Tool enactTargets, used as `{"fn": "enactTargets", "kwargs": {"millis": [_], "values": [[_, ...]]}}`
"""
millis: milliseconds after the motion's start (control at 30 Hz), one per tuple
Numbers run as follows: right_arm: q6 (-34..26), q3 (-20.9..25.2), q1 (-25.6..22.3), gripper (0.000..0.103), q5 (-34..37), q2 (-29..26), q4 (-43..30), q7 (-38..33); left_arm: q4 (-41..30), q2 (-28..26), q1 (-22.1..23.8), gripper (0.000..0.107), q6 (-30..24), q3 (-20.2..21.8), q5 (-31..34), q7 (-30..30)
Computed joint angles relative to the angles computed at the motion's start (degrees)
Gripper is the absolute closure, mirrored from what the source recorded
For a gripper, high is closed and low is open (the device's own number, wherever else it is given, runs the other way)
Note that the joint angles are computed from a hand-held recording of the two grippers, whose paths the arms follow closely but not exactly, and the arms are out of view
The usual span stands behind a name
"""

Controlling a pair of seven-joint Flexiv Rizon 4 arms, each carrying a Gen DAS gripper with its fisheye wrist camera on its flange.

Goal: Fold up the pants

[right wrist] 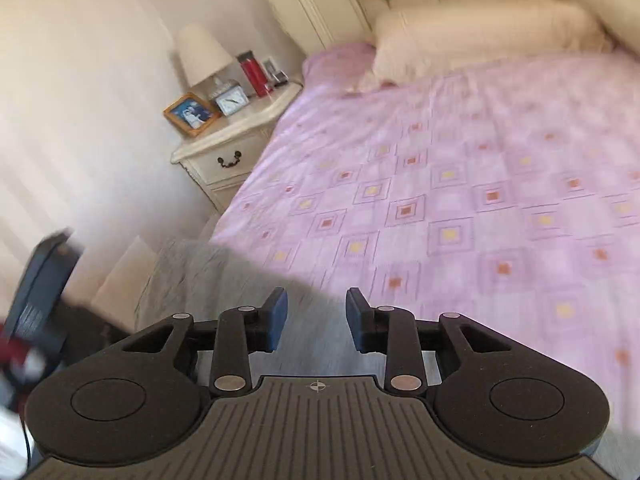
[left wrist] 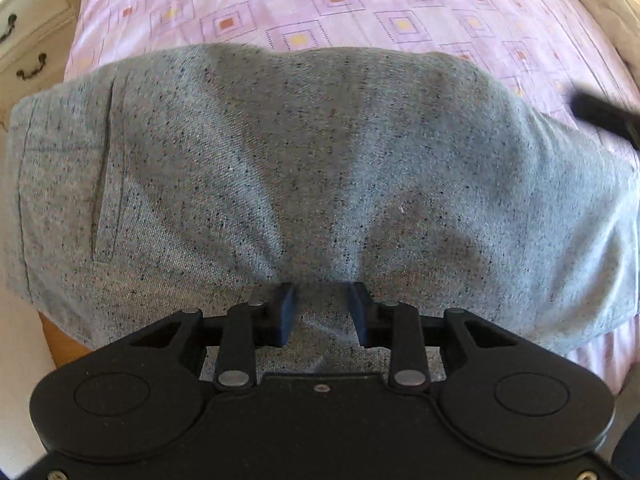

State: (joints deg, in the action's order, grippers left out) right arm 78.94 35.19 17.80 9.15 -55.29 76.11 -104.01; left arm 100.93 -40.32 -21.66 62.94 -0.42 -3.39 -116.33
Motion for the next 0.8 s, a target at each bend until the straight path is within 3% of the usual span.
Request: {"fn": "enactTargets", "kwargs": {"millis": [100, 167, 233, 333, 500, 667, 733, 800], "values": [[-8.63, 1.42, 0.82, 0.071, 1.25, -4.96, -8.8, 2.71, 0.24, -0.29, 0.87, 0.066, 1.4, -0.94, -1.31, -0.28], [-18.9, 3.5, 0.06, 0.071, 1.3, -7.3, -13.63, 3.54, 2.22, 0.42, 2.12, 0.066, 4.07, -2.22, -3.15, -0.37], [-20.79, 2.02, 1.13, 0.071, 1.92, -5.32, -11.55, -0.23, 4.44, 0.65, 3.63, 0.067, 7.53, -3.87, -5.47, -0.24], [-12.63, -0.17, 2.67, 0.077, 2.18, 0.79, -0.91, -8.16, 7.59, 1.19, 4.37, 0.071, 14.27, -4.91, -8.01, -1.15], [4.54, -7.79, 9.8, 0.08, -2.39, 7.9, 14.87, -12.94, 7.01, 1.05, 0.13, 0.071, 22.48, -0.11, -8.0, -5.88], [15.68, -19.31, 20.36, 0.08, -8.43, 9.84, 22.42, -10.43, -0.81, -1.74, -3.18, 0.07, 19.99, 4.61, -6.78, -7.07], [17.82, -19.99, 20.94, 0.08, -9.14, 9.8, 23.53, -8.92, -3.99, -3.24, -2.64, 0.069, 16.89, 4.09, -6.61, -6.6], [17.9, -17.12, 18.29, 0.08, -9.99, 10.0, 24.0, -7.48, -6.33, -4.11, -2.35, 0.069, 10.88, 4.33, -6.07, -6.47]]}}
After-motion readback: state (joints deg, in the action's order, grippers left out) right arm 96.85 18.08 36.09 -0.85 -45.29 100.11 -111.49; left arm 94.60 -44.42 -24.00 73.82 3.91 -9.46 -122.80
